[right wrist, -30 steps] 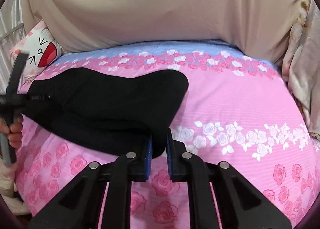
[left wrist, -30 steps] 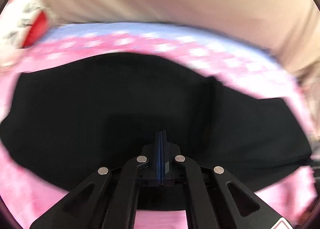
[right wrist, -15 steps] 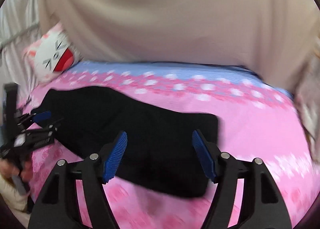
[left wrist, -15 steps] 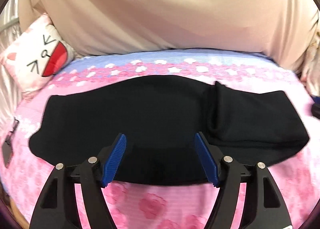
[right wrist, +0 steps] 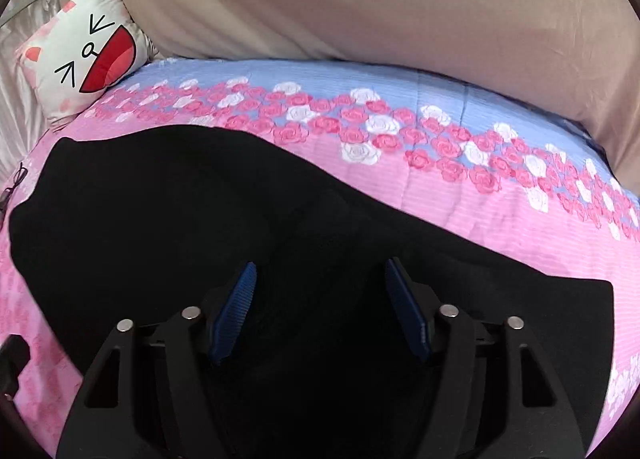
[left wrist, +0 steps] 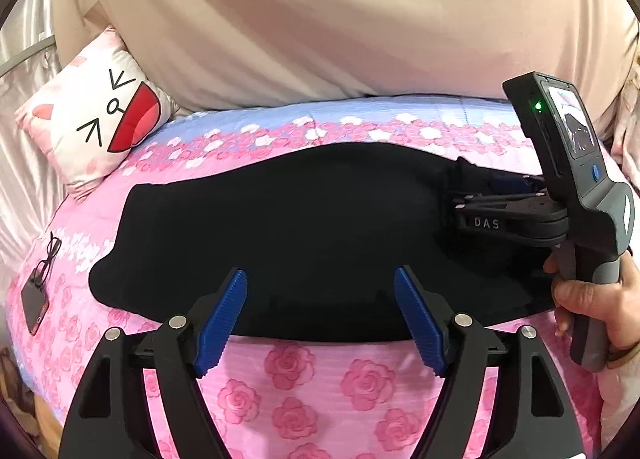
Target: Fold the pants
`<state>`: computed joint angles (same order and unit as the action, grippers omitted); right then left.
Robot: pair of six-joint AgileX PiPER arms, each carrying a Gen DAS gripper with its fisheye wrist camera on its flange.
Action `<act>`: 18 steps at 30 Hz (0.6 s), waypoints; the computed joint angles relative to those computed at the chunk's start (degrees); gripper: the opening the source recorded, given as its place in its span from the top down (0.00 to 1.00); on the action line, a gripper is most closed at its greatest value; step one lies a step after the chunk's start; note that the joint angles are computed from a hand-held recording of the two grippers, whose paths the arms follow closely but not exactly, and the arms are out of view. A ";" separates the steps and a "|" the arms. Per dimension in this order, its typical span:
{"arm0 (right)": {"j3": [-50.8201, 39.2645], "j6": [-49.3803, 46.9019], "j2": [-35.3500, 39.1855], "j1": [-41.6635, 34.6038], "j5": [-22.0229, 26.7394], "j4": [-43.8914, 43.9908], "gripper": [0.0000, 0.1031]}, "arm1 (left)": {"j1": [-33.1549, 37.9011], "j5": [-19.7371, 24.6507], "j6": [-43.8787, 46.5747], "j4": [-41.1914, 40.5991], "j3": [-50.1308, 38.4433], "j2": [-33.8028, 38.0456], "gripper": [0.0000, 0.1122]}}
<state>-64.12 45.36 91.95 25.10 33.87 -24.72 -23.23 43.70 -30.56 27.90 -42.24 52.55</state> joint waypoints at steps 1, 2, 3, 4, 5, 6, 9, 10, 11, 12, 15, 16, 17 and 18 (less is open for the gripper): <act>0.03 0.05 -0.02 0.01 -0.22 0.03 0.55 | 0.57 -0.31 0.07 0.04 0.21 0.25 0.35; -0.12 0.30 -0.13 -0.05 -0.21 0.08 0.71 | 1.48 -0.88 1.06 -0.78 0.24 0.57 0.35; -0.31 0.76 -0.33 -0.01 0.37 -0.48 0.75 | 2.43 -1.43 1.98 -1.70 0.29 0.88 0.35; 0.01 -0.33 -1.20 -0.48 -0.36 0.99 0.80 | 2.63 -1.51 1.88 -1.80 0.29 1.09 0.35; 0.18 -2.88 -1.90 -1.31 -1.65 3.95 0.82 | 3.19 -1.87 2.40 -2.35 0.23 1.28 0.35; 0.54 -5.31 -2.80 -1.80 -2.70 6.72 0.82 | 3.47 -2.25 2.50 -2.55 0.24 1.31 0.35; -0.05 -10.74 -3.05 -0.25 -3.82 10.26 0.82 | 2.60 -2.13 0.87 -1.53 -0.22 1.78 0.35; -0.79 -14.40 -1.61 0.57 -3.89 12.73 0.73 | 2.29 -2.12 0.64 -1.40 -0.51 2.03 0.35; -1.60 -16.83 0.11 1.13 -3.34 14.12 0.51 | 2.06 -2.10 0.63 -1.44 -0.79 2.31 0.34; -1.53 -17.19 1.05 2.22 -3.72 13.21 0.44 | 2.04 -1.92 0.77 -1.66 -1.20 2.70 0.34; 2.62 -14.88 -5.04 4.18 -5.52 10.50 0.41 | 2.61 -1.24 2.11 -2.50 -2.50 2.72 0.34; 5.24 -13.52 -8.98 3.73 -7.15 10.16 0.41 | 3.40 -1.32 3.35 -3.13 -3.16 2.51 0.34; 7.54 -10.25 -13.49 3.03 -6.50 7.54 0.45 | 3.77 -1.30 4.10 -3.56 -3.88 2.56 0.34; 9.38 -5.50 -18.08 1.92 -3.69 2.62 0.49 | 4.62 -1.71 5.43 -4.59 -5.23 3.11 0.34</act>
<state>-54.74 39.86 73.87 27.02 30.18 -22.10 -18.60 41.99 -25.13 23.31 -47.47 55.65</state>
